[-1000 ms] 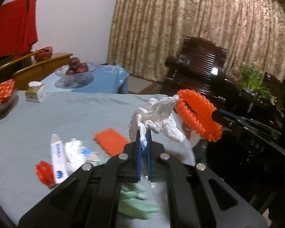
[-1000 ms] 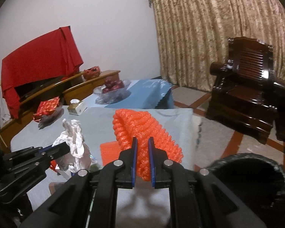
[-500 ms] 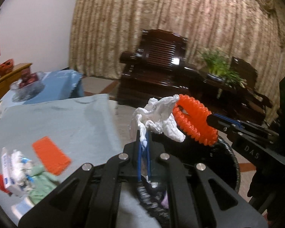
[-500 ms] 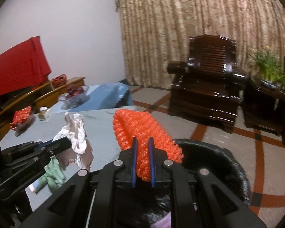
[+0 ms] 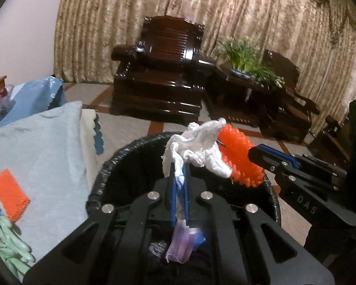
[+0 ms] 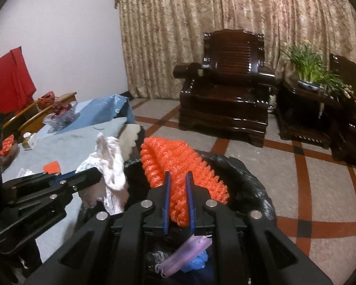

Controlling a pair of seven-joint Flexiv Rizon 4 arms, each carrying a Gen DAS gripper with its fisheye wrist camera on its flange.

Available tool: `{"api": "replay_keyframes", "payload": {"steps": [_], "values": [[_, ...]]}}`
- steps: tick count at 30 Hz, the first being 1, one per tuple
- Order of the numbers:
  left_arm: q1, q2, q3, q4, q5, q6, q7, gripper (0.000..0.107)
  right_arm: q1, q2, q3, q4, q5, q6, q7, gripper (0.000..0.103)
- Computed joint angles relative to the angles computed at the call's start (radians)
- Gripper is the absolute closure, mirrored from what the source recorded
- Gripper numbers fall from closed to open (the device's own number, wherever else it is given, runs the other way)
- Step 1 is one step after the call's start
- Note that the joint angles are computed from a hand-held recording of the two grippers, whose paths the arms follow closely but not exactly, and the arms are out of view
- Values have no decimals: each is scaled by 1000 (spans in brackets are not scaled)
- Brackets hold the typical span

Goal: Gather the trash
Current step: 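Open both tools to drop the tissues and foam net into the bin, then move both tools back to the table toward the red bag and second orange net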

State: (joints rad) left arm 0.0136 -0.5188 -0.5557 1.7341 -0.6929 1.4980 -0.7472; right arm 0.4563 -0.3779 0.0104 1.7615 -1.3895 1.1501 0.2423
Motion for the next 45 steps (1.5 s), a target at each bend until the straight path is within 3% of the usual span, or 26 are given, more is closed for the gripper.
{"api": "replay_keyframes", "payload": {"steps": [1,4,6,7,10,13,20,23,37,42,45], "values": [[-13,-6,17,-14,8,-16,-12,96,1,3,3,7,12,-14,-8,84],[-9,-7,18,-6,-4,-10,-16,64,-2,11,5,22,28,-26,-11,73],[7,-4,7,1,-14,-2,-16,59,-3,16,5,30,26,-31,-1,63],[21,3,-2,11,-22,0,-11,53,-3,17,6,32,26,-35,0,55],[43,22,-9,33,-31,40,-9,33,7,23,6,30,7,-64,27,16],[89,43,-47,66,-30,100,-4,20,9,21,6,15,-43,-71,58,6],[206,129,-74,162,24,186,-82,16,17,-28,8,-66,-68,-24,67,6],[228,167,-40,197,51,210,-128,16,38,-57,-1,-109,-70,-3,47,6],[286,309,220,341,194,289,-314,16,214,-358,-75,-517,158,134,-244,6],[221,306,398,340,237,283,-374,16,256,-477,-75,-688,300,117,-393,6],[227,295,447,336,268,277,-405,16,273,-542,-66,-779,386,84,-482,6]]}}
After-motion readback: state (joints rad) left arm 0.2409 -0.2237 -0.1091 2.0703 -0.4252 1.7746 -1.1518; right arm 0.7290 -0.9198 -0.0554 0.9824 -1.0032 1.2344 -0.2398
